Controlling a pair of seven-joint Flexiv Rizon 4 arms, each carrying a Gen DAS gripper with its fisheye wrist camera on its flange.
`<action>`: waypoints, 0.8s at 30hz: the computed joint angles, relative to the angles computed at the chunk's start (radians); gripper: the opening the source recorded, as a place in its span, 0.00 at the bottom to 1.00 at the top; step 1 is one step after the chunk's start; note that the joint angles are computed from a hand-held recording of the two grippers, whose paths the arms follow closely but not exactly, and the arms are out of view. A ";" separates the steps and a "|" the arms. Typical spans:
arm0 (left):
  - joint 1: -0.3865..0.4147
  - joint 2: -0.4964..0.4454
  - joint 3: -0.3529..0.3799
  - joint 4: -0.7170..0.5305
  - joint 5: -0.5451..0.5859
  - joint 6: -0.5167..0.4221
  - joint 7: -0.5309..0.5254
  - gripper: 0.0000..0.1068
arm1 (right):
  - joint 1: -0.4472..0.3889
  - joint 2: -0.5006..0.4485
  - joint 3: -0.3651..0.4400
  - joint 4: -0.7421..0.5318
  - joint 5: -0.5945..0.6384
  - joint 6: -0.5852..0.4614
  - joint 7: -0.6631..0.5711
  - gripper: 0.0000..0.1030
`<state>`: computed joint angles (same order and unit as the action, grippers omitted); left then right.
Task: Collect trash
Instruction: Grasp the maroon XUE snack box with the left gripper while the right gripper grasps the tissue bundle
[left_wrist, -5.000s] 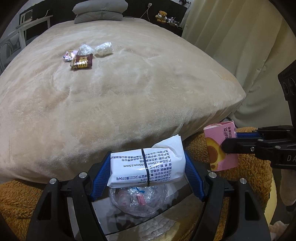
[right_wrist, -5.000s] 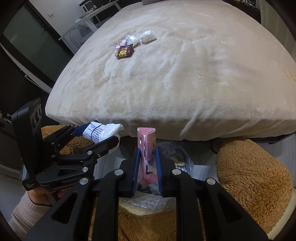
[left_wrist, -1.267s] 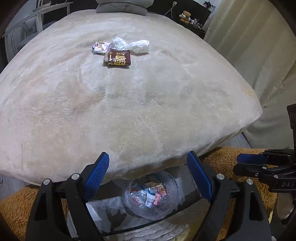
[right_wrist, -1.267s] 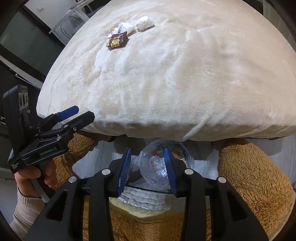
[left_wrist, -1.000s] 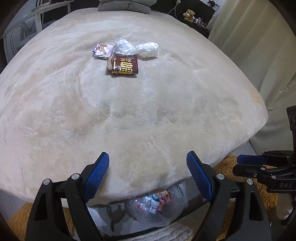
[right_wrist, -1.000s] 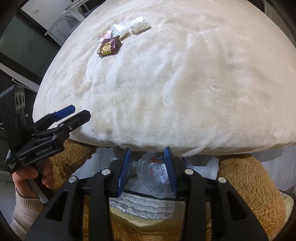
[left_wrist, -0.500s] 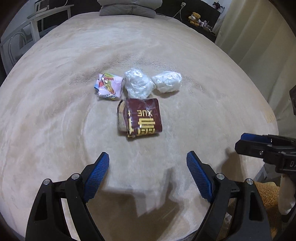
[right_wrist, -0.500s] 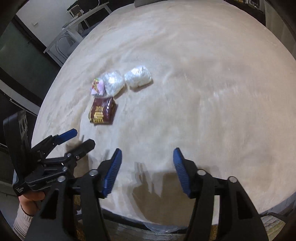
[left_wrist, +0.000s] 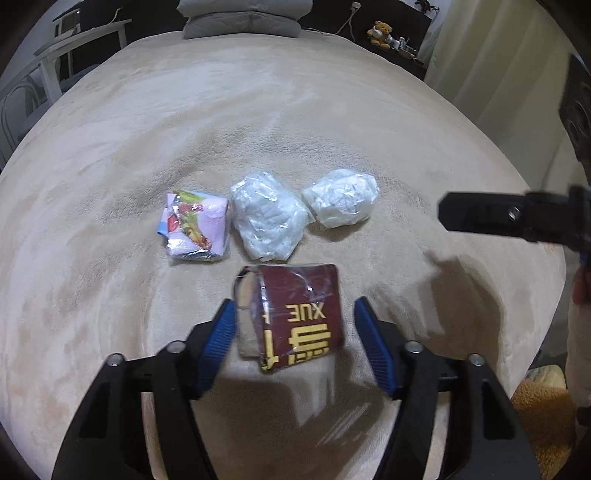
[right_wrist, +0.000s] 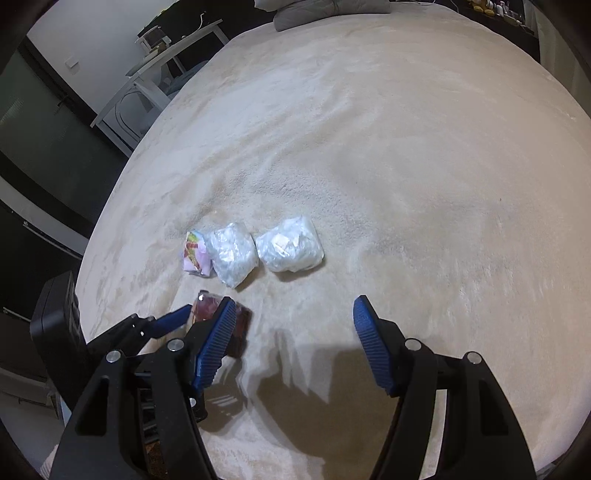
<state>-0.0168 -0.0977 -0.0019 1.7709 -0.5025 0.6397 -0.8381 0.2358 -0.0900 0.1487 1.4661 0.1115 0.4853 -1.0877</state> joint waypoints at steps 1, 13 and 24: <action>-0.001 -0.001 -0.001 0.003 0.000 0.005 0.007 0.51 | 0.001 -0.013 -0.003 -0.011 0.002 -0.001 -0.001 0.64; 0.016 -0.011 0.001 -0.011 -0.054 -0.029 0.043 0.49 | -0.008 -0.125 -0.005 -0.111 0.031 -0.028 0.012 0.64; -0.019 -0.009 -0.010 0.019 0.023 0.050 0.038 0.68 | -0.008 -0.172 0.000 -0.151 0.019 -0.037 0.003 0.64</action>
